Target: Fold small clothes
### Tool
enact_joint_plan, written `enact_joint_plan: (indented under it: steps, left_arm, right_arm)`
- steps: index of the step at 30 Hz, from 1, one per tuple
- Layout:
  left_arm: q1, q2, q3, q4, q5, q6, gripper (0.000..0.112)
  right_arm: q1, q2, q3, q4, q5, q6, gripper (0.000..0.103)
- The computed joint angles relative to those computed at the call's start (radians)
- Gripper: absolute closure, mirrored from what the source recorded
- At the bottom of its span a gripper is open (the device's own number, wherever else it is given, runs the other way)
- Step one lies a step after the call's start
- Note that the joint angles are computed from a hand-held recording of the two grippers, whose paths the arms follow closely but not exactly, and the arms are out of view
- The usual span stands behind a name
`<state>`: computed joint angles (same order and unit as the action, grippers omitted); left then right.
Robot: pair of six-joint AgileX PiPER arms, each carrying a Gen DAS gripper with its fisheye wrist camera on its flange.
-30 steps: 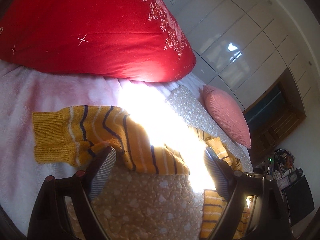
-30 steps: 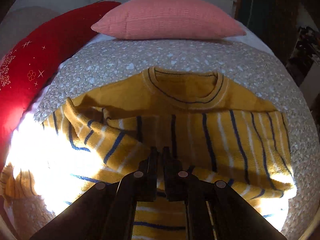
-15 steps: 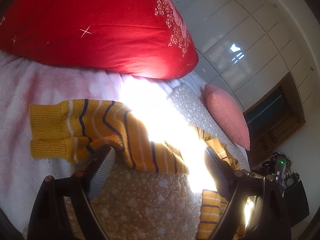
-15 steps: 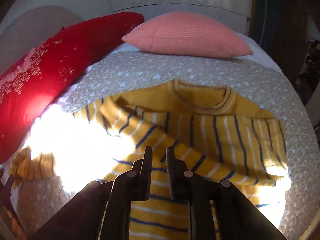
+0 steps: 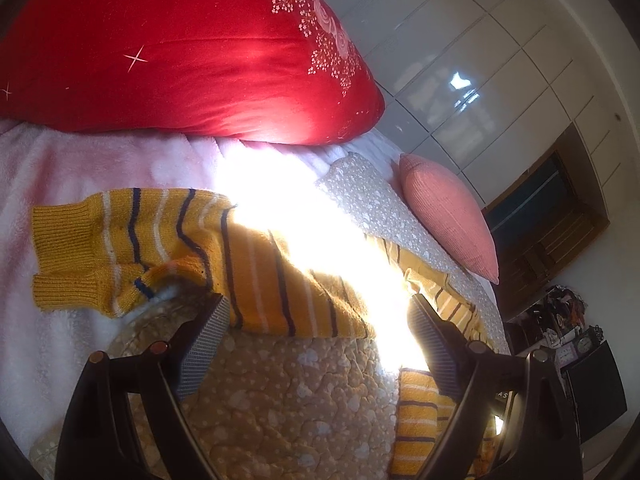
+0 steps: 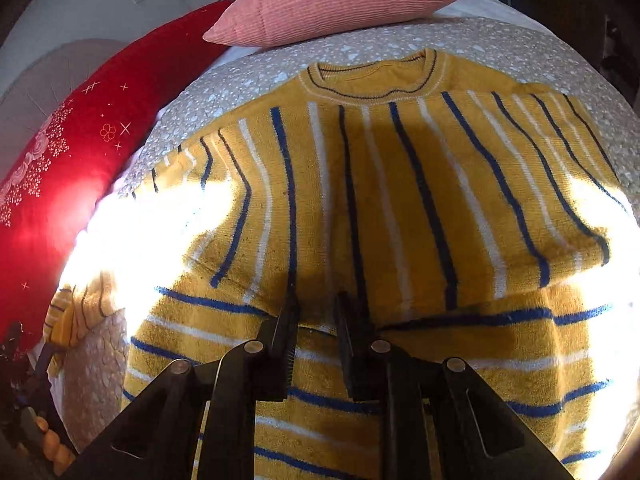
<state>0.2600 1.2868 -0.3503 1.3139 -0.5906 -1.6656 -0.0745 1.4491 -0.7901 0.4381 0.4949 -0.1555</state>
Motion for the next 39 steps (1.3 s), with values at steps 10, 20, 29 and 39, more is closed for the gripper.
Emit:
enact_joint_plan:
  steps: [10,20,29,39]
  left_arm:
    - [0.221,-0.063,0.005,0.089,0.043,-0.076,0.024]
    - [0.557,0.016,-0.035,0.131,0.067,-0.087,0.024]
    - [0.754,0.122,-0.081,0.116,0.072,-0.102,0.024]
    - [0.810,0.161,-0.083,0.083,0.083,-0.095,0.024]
  right_arm:
    - [0.321,-0.012,-0.123,-0.506,0.015,0.541,0.070]
    - [0.541,0.319,-0.468,-0.669,0.165,0.738,0.059]
    - [0.953,0.308,-0.508,-0.688,0.083,0.517,0.039]
    - [1.124,0.605,-0.775,-0.913,0.196,0.497,0.038]
